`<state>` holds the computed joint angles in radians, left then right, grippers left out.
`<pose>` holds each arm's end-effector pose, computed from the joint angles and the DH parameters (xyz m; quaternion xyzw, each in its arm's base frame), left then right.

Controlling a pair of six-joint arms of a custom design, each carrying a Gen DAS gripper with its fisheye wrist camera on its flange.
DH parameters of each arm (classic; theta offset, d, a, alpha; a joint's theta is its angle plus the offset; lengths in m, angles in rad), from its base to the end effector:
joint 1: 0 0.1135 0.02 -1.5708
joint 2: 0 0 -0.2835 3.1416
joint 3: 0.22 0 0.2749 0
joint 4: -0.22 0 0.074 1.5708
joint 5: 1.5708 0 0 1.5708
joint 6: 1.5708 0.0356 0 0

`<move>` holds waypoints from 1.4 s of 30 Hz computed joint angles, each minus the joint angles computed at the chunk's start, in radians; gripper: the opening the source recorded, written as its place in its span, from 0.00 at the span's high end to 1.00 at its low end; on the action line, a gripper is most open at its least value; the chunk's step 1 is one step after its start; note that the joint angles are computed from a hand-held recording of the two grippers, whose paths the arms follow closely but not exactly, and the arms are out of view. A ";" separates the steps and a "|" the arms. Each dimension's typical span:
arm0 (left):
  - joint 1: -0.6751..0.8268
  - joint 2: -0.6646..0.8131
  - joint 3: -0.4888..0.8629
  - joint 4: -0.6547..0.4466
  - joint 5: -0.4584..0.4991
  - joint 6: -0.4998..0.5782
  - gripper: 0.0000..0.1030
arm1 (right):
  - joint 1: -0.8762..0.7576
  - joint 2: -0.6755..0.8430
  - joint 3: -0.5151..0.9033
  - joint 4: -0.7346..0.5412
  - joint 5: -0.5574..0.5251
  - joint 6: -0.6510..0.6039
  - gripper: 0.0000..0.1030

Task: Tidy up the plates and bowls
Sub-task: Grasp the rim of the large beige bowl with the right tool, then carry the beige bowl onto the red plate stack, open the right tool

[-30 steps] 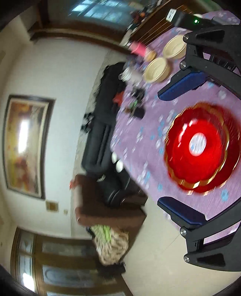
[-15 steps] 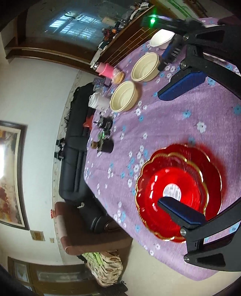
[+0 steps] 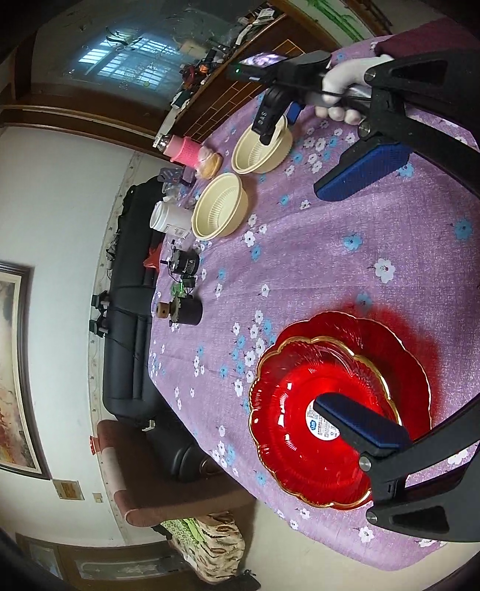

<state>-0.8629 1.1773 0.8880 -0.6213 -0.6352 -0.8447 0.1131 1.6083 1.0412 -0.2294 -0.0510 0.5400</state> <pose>0.1776 -0.1751 0.2752 -0.0930 0.8996 -0.0380 0.4250 0.3632 0.0431 0.2250 0.1867 0.9067 0.1434 0.3499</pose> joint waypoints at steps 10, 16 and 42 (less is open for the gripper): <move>0.078 0.023 -0.011 0.075 0.155 0.038 0.00 | -0.046 0.012 -0.022 -0.002 -0.167 -0.031 0.86; 0.103 0.078 0.030 0.110 0.240 0.080 0.00 | -0.102 -0.037 -0.037 -0.152 -0.446 -0.122 0.91; 0.207 0.727 0.543 0.062 0.437 0.192 0.16 | -0.102 -0.055 -0.006 -0.312 -0.458 -0.319 0.82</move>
<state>-0.6560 1.9042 1.4306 -0.5593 -0.1982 -0.6532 0.0106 1.5534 1.0353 -0.5411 -0.5087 0.2207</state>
